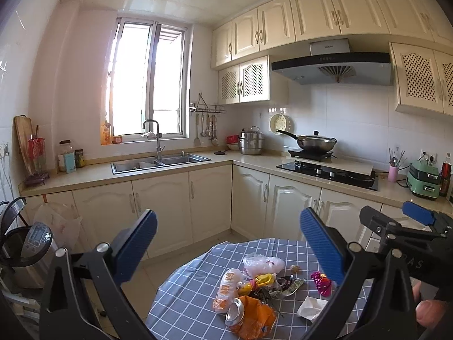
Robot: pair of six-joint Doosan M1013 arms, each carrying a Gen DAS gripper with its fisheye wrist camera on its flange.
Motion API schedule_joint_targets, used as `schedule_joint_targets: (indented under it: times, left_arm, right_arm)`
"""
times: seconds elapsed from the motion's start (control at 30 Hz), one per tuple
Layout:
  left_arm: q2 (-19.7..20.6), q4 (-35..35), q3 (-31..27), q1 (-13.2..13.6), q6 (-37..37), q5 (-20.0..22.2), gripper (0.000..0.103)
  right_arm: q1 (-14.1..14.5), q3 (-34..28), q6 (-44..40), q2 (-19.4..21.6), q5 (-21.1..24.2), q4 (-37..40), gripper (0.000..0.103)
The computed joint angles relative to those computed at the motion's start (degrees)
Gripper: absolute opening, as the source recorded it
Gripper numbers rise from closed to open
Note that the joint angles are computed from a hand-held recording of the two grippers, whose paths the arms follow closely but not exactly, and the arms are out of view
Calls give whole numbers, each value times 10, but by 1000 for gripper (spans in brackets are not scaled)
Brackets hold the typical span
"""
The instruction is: Collect trash
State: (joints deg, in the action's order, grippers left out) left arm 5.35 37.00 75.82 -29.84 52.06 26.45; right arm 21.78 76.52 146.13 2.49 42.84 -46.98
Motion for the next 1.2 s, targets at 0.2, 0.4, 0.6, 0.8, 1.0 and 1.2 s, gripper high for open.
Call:
schedule_joint_targets:
  times: [0.2, 0.4, 0.6, 0.8, 1.0, 1.2]
  left_arm:
    - [9, -17, -6, 3, 4, -5, 99]
    - [11, -17, -7, 0, 8, -7, 99]
    - [11, -17, -7, 0, 1, -8, 99]
    - [11, -20, -5, 0, 2, -10, 99]
    - [12, -25, -4, 1, 5, -6, 99]
    - [18, -45, -6, 5, 23, 3, 99]
  right_arm:
    - [-6, -8, -12, 5, 1, 8, 98]
    - [-10, -7, -13, 4, -1, 14, 98]
    - [-10, -4, -10, 1, -3, 9, 98]
    - [-10, -1, -10, 0, -5, 8, 98]
    - [-11, 0, -14, -1, -7, 15, 98]
    - [-15, -6, -32, 5, 1, 35, 98]
